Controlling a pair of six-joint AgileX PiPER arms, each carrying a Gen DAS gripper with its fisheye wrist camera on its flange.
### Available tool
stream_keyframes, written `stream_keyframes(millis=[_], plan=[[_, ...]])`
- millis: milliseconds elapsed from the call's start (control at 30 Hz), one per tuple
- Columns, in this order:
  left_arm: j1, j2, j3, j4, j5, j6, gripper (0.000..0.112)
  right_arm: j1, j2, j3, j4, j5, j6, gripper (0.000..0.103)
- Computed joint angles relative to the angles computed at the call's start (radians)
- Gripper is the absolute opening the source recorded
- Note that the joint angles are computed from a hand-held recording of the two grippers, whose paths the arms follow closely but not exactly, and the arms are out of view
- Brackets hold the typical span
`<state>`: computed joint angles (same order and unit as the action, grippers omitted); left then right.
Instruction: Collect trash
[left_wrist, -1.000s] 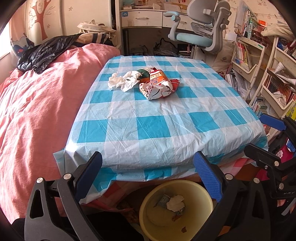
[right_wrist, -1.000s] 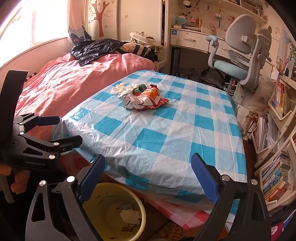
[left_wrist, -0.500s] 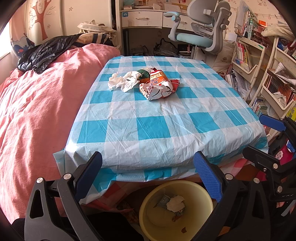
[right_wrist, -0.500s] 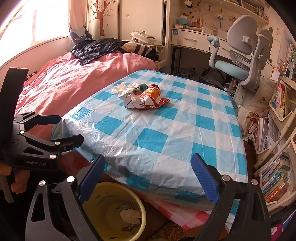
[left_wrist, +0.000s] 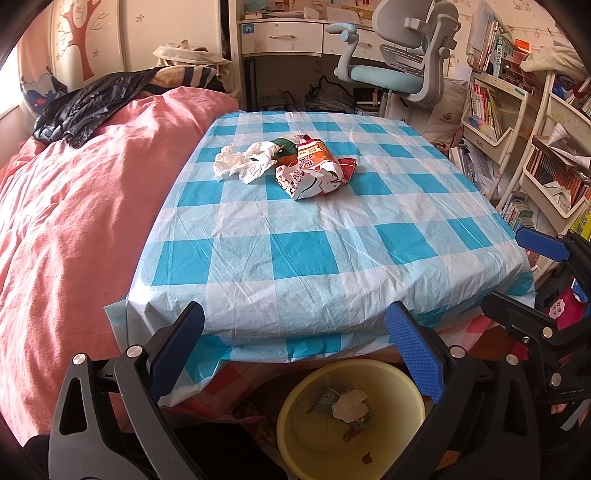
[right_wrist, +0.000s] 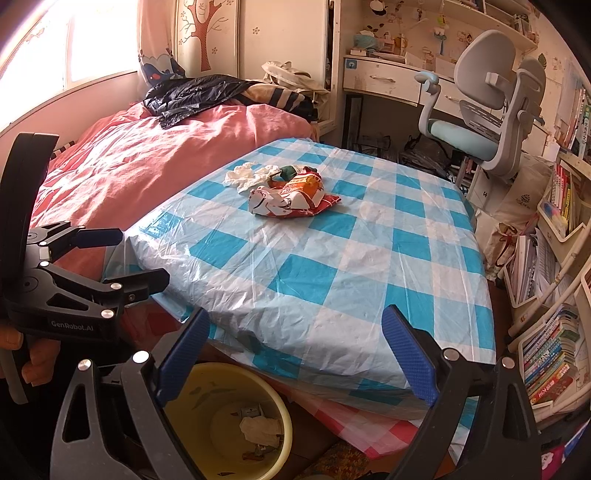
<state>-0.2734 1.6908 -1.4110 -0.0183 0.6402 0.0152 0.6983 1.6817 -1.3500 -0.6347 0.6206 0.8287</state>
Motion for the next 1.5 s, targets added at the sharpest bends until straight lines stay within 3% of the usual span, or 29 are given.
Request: stream_keyframes(millis=[1033, 1133, 1267, 1500], plan=[[-0.01, 0.002, -0.002, -0.004, 0.0, 0.005, 0.095, 0.014, 0.011, -0.007, -0.005, 0.004, 0.005, 0.09], [0.019, 0.018, -0.049, -0.071, 0.035, 0.042, 0.095, 0.009, 0.017, -0.016, 0.021, -0.009, -0.019, 0.09], [0.057, 0.077, -0.18, -0.043, 0.101, -0.012, 0.095, -0.029, 0.044, -0.076, 0.125, -0.019, -0.124, 0.09], [0.113, 0.328, -0.622, 0.01, 0.315, -0.083, 0.095, -0.117, 0.188, -0.308, 0.362, 0.031, -0.353, 0.09]])
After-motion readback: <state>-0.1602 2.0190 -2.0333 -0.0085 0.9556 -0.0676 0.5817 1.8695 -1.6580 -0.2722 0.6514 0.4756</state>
